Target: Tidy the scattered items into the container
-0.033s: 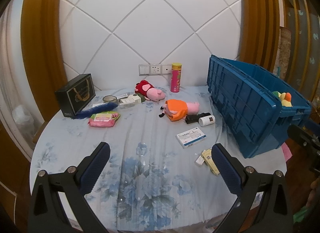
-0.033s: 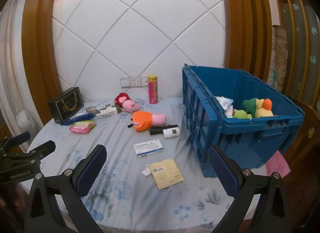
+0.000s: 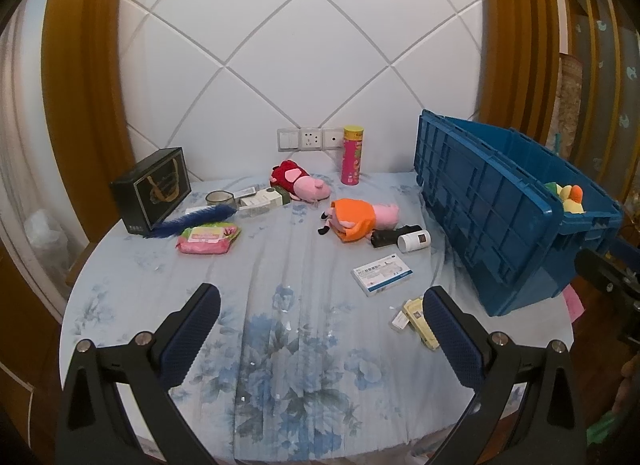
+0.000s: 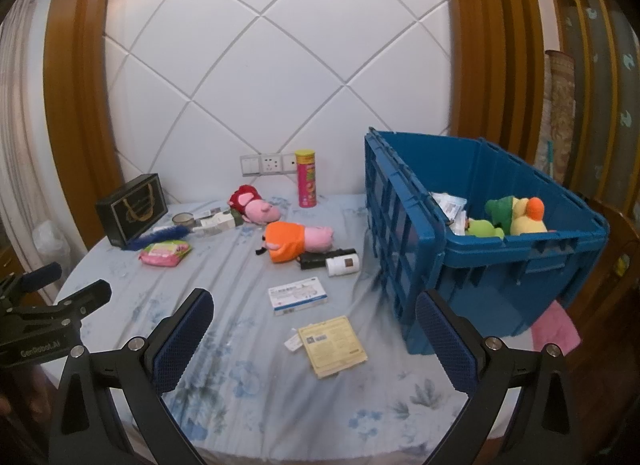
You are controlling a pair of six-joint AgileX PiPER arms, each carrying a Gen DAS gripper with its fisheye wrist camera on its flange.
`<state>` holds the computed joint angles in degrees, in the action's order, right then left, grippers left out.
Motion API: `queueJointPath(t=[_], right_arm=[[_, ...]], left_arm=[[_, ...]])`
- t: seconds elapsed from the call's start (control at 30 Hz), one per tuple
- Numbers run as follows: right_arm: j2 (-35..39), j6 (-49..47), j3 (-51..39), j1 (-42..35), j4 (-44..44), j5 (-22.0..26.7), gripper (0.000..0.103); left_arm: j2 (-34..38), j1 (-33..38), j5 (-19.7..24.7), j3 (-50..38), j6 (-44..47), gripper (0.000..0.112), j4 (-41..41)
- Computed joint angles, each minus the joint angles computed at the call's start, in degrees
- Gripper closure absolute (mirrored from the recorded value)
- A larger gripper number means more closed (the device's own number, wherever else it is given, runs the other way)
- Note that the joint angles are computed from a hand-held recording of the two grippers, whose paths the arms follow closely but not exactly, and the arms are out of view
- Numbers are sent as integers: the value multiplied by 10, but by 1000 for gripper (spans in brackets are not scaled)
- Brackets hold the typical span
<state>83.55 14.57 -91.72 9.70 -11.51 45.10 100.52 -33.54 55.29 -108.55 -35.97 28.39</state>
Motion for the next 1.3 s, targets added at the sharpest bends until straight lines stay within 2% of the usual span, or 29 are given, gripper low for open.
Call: queueJointPath(t=[1.3], right_arm=[[-9,15,20,10,-13,-10,0]], left_arm=[[-3,14,-14,7,17,9,-12]])
